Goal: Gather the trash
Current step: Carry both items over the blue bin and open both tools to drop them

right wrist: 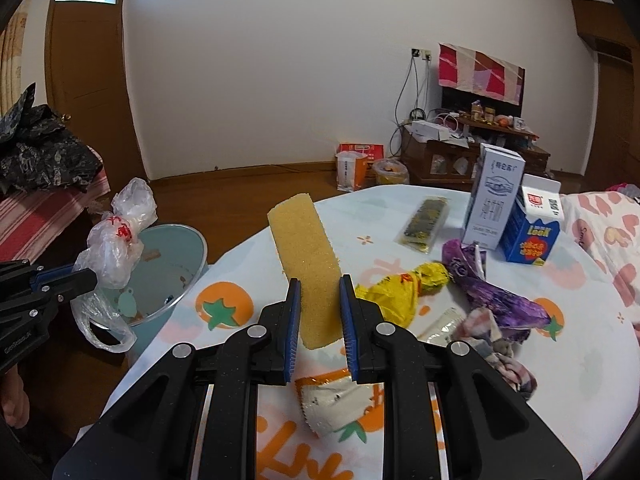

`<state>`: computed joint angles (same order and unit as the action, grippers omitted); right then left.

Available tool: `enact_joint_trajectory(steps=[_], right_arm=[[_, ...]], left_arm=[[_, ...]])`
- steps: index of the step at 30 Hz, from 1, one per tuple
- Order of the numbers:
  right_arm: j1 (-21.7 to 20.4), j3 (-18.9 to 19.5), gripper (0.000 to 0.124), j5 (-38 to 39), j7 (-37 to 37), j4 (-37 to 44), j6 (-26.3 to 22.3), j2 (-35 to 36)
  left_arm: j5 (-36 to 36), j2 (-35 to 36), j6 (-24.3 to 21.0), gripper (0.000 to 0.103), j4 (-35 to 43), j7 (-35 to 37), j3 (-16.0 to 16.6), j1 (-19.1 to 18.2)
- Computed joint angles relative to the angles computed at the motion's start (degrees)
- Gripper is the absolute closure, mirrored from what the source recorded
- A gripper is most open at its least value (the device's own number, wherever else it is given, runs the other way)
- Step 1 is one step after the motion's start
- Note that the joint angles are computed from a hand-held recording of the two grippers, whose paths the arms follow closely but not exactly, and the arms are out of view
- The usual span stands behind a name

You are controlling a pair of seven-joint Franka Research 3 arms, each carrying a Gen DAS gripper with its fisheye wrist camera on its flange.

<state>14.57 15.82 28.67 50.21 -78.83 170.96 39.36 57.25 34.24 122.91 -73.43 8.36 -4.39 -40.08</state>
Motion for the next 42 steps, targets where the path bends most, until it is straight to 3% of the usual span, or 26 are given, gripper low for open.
enact_joint_trajectory(steps=[42], right_arm=[[7.93,-2.35,0.104,-5.4,1.32,13.13,-8.38,7.17]], left_arm=[[3.7,-9.92,-3.89,0.093,-15.13,-9.02,-3.91,4.95]])
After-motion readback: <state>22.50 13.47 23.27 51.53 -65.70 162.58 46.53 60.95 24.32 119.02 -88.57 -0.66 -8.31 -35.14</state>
